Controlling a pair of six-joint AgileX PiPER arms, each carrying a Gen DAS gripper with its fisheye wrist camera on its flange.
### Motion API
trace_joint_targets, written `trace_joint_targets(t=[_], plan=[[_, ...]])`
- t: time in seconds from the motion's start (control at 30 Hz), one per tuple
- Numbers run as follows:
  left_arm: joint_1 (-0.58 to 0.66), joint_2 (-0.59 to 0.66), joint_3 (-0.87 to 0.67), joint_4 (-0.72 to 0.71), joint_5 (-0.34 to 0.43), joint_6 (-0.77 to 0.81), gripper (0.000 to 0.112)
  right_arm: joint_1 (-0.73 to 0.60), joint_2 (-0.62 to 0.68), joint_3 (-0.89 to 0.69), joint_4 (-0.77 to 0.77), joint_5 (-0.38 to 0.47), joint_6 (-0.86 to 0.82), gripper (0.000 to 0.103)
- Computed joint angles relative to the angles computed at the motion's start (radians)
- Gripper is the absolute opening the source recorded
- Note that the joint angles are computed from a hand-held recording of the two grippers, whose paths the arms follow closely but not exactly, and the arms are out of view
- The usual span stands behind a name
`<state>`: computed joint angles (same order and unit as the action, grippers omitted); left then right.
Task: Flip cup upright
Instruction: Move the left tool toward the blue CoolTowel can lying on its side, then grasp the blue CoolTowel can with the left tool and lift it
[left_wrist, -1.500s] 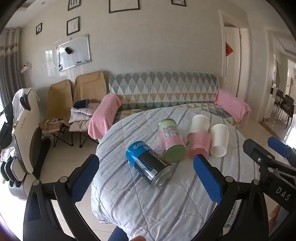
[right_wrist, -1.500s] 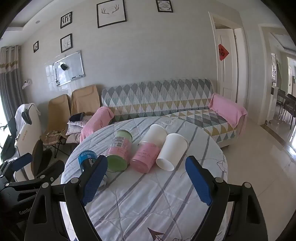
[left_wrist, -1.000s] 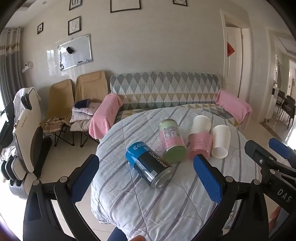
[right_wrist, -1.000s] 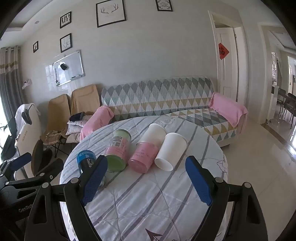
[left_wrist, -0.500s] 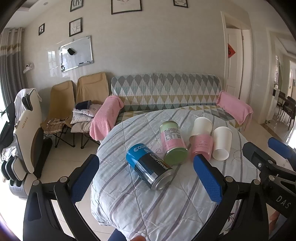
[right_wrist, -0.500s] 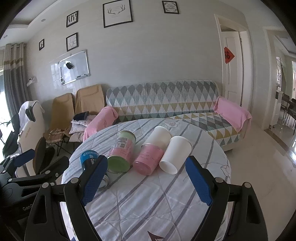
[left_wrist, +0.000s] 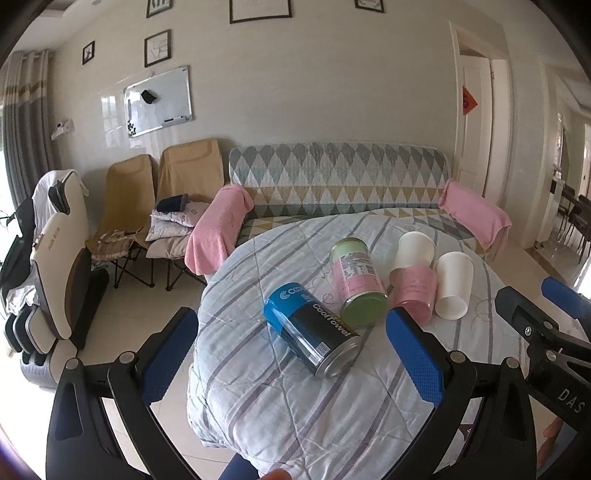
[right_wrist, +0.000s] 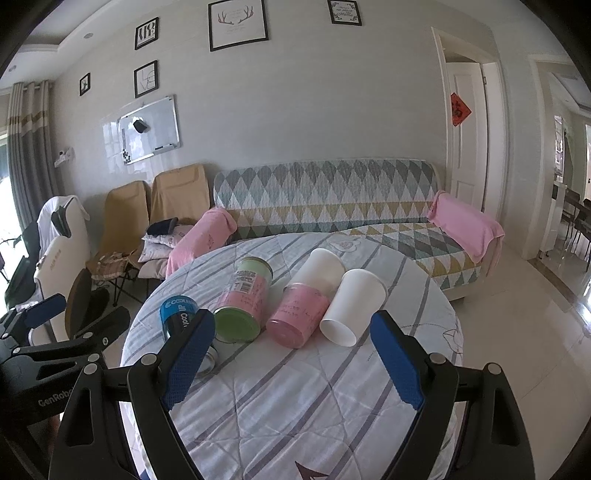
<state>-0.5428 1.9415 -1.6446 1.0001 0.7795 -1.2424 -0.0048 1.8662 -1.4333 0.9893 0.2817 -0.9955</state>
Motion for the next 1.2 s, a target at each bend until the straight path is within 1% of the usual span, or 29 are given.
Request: trace_joint_targets(t=[0.2, 0.3, 0.5, 0.83, 1.07, 1.2], plan=[[0.003, -0.003, 0.007, -0.002, -0.004, 0.002, 0.103, 0.006, 0.004, -0.005, -0.03, 0.001, 0.027, 0.087], [0.01, 0.001, 0.005, -0.015, -0.009, 0.015, 0.103, 0.01, 0.018, -0.027, -0.094, 0.011, 0.087, 0.087], [0.016, 0.008, 0.0, -0.035, -0.015, 0.036, 0.103, 0.014, 0.027, -0.041, -0.159, 0.023, 0.148, 0.087], [0.019, 0.016, 0.008, -0.043, -0.021, 0.036, 0.103, 0.02, 0.027, -0.041, -0.197, 0.03, 0.183, 0.087], [0.043, 0.029, 0.003, -0.122, -0.041, 0.096, 0.103, 0.025, 0.051, -0.076, -0.285, 0.053, 0.268, 0.087], [0.06, 0.048, -0.015, -0.158, -0.021, 0.132, 0.103, 0.027, 0.068, -0.096, -0.344, 0.065, 0.321, 0.087]])
